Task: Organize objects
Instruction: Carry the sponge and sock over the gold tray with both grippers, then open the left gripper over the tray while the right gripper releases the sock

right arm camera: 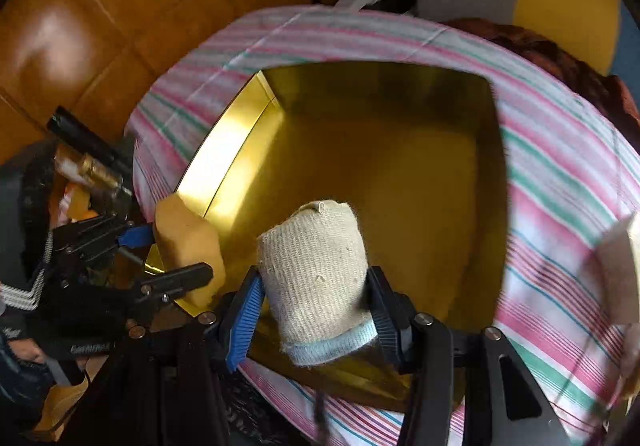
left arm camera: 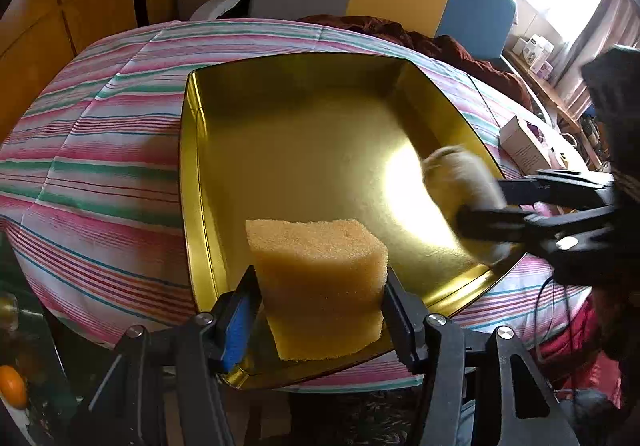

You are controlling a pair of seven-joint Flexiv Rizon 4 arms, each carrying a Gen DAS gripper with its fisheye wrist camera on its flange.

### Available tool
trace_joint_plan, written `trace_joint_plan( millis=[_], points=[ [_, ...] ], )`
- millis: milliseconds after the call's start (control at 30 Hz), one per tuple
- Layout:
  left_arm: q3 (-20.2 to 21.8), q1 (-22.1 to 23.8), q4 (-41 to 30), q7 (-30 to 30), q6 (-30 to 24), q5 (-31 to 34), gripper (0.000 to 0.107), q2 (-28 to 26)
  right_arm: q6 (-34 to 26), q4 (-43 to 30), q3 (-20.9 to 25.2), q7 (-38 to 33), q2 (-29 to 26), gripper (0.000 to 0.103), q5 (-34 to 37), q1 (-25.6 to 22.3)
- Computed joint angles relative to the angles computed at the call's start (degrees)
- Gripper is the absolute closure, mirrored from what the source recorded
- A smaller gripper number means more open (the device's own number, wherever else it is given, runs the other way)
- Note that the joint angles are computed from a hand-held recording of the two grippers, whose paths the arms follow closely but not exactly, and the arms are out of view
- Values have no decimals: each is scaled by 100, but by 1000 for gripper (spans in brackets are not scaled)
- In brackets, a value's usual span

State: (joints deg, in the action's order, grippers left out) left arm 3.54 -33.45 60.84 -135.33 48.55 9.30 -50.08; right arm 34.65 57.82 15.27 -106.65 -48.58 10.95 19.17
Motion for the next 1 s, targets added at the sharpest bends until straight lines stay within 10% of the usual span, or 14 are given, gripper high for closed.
trace_joint_plan(
  millis=[600,1000],
  points=[
    [695,-314,826,-1604,584,928,28,745,-1122,-703,316,-127,-349,46,598,-125],
    [758,-557,-331,-2384,-262,1988,14,363,1635,1186,-264,239,604,40,65,-34]
  ],
)
